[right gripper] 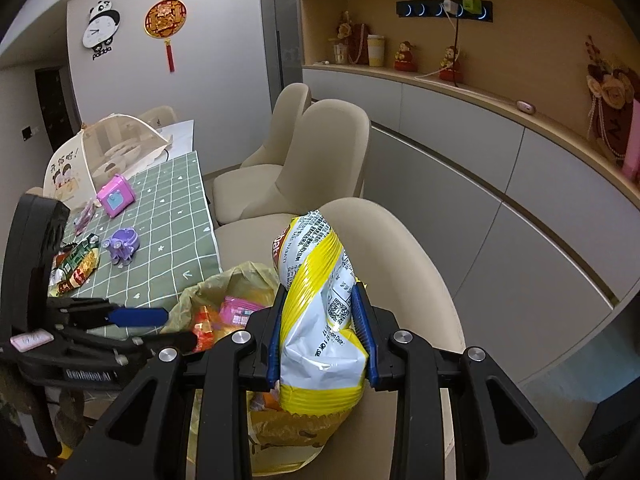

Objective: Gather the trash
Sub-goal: 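Release the red wrapper into the bag with the left tool while the right tool drops the yellow packet, then return to the table and grasp the pink tissue packet with the left tool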

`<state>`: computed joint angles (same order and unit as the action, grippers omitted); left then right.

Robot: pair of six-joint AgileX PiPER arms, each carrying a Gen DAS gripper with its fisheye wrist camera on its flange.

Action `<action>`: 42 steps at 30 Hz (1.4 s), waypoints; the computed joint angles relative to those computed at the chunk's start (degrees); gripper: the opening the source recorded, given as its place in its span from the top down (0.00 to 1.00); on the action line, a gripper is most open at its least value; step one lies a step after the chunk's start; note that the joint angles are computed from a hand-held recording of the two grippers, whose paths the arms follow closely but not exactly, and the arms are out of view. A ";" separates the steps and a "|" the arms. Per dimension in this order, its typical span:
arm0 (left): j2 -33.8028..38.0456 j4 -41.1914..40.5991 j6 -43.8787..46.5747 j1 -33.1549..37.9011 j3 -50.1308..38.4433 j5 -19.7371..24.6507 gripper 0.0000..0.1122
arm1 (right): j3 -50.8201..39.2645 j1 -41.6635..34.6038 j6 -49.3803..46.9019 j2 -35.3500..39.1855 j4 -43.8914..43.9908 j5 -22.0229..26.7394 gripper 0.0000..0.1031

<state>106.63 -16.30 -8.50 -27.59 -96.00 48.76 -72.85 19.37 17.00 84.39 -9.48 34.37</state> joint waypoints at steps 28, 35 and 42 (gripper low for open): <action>-22.57 3.04 -5.62 17.99 27.21 -6.86 0.44 | -3.33 5.61 -9.27 13.84 11.41 -5.00 0.41; -25.00 1.98 -3.34 23.68 30.90 -8.45 0.43 | -5.79 6.71 -11.60 12.80 13.13 -4.32 0.36; -25.91 -0.02 0.90 31.01 33.11 -9.81 0.41 | -15.32 11.98 -9.17 15.67 7.63 1.09 0.36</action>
<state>80.72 -16.32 -7.60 3.42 -62.89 38.95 -88.16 31.35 7.83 100.07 -1.85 35.46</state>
